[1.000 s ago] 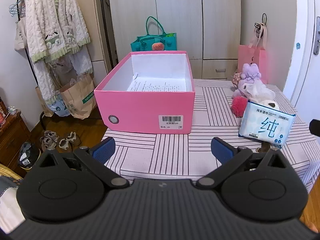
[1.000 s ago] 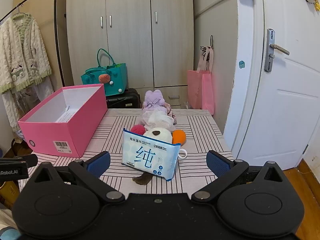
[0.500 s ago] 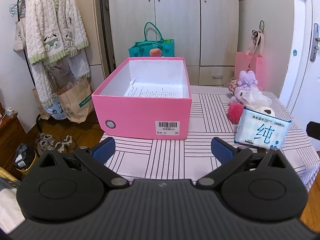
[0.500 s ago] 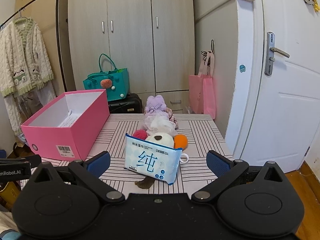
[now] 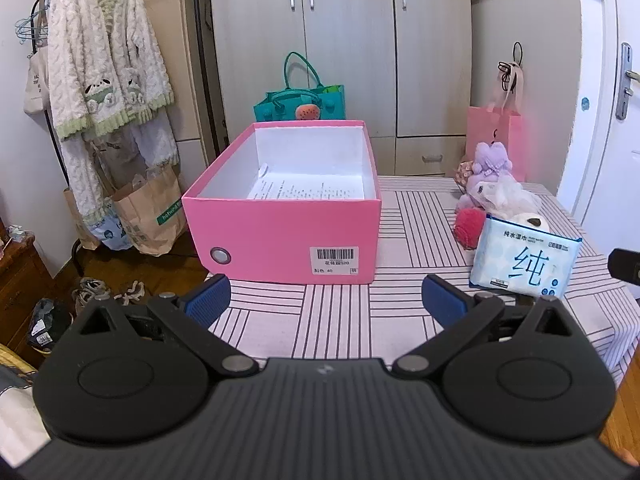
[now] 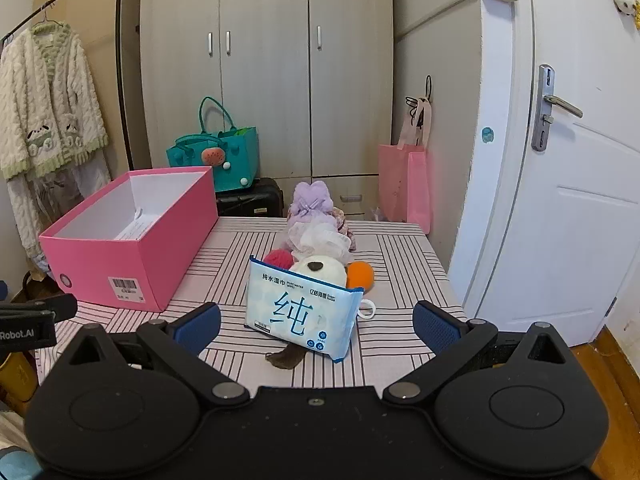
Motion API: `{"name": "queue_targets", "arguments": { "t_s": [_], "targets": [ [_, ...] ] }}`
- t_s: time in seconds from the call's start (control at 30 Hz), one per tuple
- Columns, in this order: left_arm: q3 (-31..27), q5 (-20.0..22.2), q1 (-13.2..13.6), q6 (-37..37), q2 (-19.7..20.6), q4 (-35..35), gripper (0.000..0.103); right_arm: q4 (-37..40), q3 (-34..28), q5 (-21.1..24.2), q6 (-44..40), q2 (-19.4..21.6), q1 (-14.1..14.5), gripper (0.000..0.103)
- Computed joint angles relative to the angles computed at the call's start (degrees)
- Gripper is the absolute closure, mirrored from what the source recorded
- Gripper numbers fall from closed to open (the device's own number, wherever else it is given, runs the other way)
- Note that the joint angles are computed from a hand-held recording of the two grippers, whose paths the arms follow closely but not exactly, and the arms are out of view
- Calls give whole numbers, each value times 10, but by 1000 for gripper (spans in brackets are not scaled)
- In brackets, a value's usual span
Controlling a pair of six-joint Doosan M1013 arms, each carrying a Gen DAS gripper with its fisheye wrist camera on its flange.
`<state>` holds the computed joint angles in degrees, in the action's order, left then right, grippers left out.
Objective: Organize soft objects
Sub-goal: 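Move the right gripper toward the blue-and-white wet-wipes pack, then close the right gripper on the wet-wipes pack edge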
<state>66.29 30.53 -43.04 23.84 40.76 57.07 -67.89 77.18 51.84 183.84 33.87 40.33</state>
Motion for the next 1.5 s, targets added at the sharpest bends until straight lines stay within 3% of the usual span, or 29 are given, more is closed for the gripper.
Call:
{"name": "queue_targets", "arguments": {
  "t_s": [0.23,0.5,0.6,0.7,0.8,0.93,1.1,1.17,1.37,1.43,1.5],
  "targets": [
    [-12,-34,7,82,2,-65,2,-13,4,7,0,-2,-3,0],
    [-58,-55,8,159,24,-84,2,-134,46,-39,79,-7,-21,0],
    [-70,-97,15,220,36,-151,1,-193,75,-94,166,-13,-38,0],
    [-85,-134,21,313,52,-252,1,-198,84,-115,201,-10,-50,0],
    [-125,-117,24,464,78,-401,1,-181,80,-103,194,0,-56,5],
    [-159,-117,25,571,104,-506,3,-158,67,-82,147,15,-56,8],
    [-194,-107,28,695,133,-636,3,-180,85,-162,187,10,-70,12],
    [-215,-88,31,777,148,-717,9,-179,84,-176,190,13,-73,13],
    [-260,-52,36,889,183,-833,30,-124,64,-181,131,31,-76,29],
    [-267,-46,40,919,190,-876,33,-128,64,-183,137,33,-76,43],
    [-271,-43,43,952,195,-920,33,-150,70,-186,162,32,-75,49]
  ]
}}
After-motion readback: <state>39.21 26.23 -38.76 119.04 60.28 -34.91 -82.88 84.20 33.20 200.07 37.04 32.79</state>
